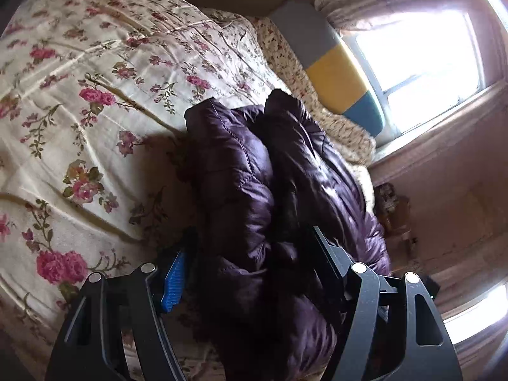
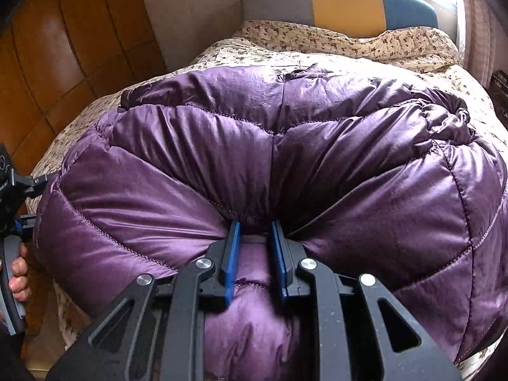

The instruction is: Fold large clothes

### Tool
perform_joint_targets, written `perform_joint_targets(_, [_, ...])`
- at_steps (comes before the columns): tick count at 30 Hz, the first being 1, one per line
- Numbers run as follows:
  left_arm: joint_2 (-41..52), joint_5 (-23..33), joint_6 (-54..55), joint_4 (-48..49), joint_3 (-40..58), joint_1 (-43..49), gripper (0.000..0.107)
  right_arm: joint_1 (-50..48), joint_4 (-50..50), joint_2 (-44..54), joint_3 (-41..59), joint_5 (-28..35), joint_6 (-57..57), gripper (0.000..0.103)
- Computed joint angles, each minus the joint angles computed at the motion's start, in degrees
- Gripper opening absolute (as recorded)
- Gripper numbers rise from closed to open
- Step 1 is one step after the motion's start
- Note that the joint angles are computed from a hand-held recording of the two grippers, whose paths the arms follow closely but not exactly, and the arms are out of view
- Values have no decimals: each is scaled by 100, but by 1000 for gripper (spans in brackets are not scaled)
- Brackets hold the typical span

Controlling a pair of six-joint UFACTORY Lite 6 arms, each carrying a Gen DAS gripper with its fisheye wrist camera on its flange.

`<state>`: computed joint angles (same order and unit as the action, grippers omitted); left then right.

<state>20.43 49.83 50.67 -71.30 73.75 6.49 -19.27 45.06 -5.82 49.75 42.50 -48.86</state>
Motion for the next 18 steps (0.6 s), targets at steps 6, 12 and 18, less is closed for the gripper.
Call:
perform_joint_targets(6, [293, 475, 76, -408, -29, 183, 75, -116, -75, -228, 29, 164, 329, 19])
perform_joint_targets(12, [180, 935, 503, -911, -514, 264, 75, -420, -121, -407, 129, 583, 350, 19])
perform_joint_targets(18, [183, 1028, 633, -1116, -577, 233, 64, -339, -331, -550, 49, 562, 412, 17])
